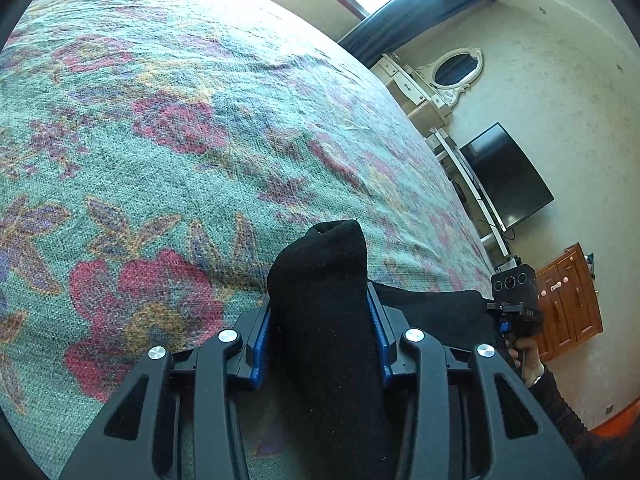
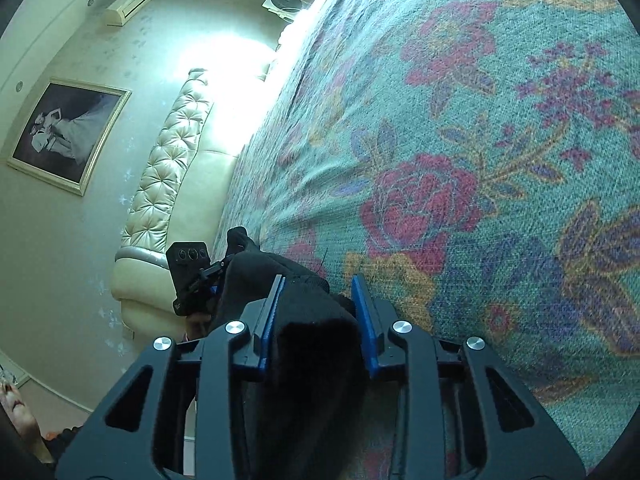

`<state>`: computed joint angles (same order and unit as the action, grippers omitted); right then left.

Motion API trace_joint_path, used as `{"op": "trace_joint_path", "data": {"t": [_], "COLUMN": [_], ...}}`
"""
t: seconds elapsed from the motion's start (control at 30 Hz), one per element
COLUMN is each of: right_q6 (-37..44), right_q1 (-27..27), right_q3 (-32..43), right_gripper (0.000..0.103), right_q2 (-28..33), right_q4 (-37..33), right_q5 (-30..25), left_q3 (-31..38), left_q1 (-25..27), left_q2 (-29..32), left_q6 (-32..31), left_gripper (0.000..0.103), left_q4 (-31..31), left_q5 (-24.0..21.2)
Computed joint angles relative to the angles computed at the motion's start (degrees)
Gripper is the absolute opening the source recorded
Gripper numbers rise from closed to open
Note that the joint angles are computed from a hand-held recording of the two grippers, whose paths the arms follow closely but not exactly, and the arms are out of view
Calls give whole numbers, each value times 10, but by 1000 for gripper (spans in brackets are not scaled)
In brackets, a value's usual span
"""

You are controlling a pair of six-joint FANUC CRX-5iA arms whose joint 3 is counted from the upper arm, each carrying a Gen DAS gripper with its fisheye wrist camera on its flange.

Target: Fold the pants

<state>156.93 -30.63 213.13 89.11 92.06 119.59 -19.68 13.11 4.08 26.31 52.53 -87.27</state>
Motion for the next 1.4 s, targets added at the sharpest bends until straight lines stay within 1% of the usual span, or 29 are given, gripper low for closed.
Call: {"op": "trace_joint_path", "data": {"t": [0.23,1.1,1.3,1.4], "right_q6": [-2,2,13,20], "right_q1": [-17,-9,-16,-21], "right_q3": [2,-2,3,7], "right_gripper": [31,33,35,37], "right_q2": [-2,-7,1,9], "right_q4": [-14,-2,4,7], "right_q5": [-10,-11,-26,-36], "left_q3": [0,1,-1,0], "left_q1": [-2,-2,-4,-7], "left_q2": [1,5,5,6], "left_q6": [1,-5,-14,-18], "left_gripper": [42,43,47,51], "left_q4": [3,7,12,15], "left_q5": [2,3,2,-1]}}
